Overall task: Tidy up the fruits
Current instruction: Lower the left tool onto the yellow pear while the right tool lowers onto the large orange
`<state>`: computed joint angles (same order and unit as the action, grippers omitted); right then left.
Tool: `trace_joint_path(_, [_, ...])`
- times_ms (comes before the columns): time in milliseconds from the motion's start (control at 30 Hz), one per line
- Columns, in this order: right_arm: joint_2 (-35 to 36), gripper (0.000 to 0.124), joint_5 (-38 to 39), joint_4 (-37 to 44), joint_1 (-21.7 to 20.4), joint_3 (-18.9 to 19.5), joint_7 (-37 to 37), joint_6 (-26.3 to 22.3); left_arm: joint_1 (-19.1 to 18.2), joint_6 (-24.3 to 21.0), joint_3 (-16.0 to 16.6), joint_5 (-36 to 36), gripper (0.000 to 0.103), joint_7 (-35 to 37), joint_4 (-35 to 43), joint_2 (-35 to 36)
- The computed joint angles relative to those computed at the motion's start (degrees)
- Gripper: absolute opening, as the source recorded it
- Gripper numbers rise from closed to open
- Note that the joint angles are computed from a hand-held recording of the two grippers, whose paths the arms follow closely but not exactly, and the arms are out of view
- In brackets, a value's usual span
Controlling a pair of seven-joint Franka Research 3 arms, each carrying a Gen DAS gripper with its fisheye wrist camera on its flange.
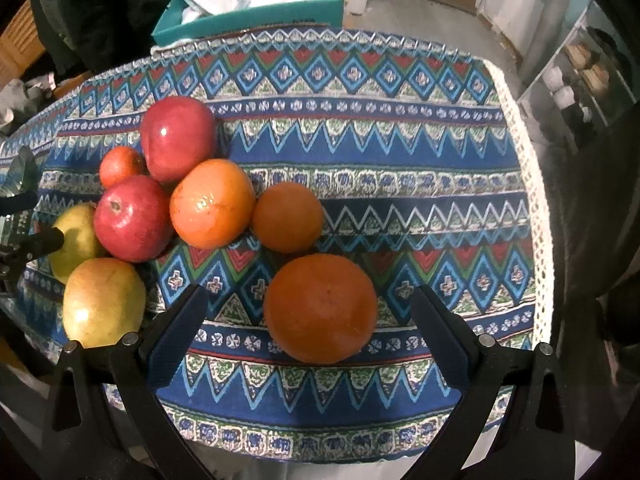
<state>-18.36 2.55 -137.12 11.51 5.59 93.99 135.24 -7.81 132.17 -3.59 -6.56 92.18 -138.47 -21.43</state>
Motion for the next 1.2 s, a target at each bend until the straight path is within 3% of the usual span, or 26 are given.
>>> trace_joint_path(367, [3.77, 0.1, -0.01, 1.05, 0.02, -0.6, -0.31, -0.27, -0.76, -0.38, -0.13, -2.64, 0.101, 3.09, 0.31, 2.76])
trace_joint_path(500, [5.42, 0.098, -0.27, 1.38, 0.05, -0.76, -0.31, -0.52, -1.24, -0.61, 0.31, -5.3, 0.092, 5.74, 0.39, 3.51])
trace_joint_path(633, [7.17, 0.085, 0.14, 1.38, 0.12, -1.2, -0.39, -0.28, -1.51, -1.54, 1.1, -9.13, 0.082, 8.58, 0.62, 4.1])
trace_joint_path(700, [8.33, 0.077, 0.93, 1.39, 0.19, -1.56, -0.71, 0.35, -1.49, -2.54, 1.34, -11.09, 0.068, 10.23, 1.0, 4.59])
trace_joint_path(767, [8.16, 0.071, 1.45, 0.19, 0.35, -1.67, -1.14, 1.7, -1.36, -3.38, 1.25, -12.63, 0.064, 11.38, 1.12, 4.62])
trace_joint_path(1200, [3.89, 0.069, -0.88, -0.66, 0.89, -0.29, 0.3, 1.18, -1.42, 3.6, -1.68, -4.52, 0.064, 7.9, -2.82, 1.79])
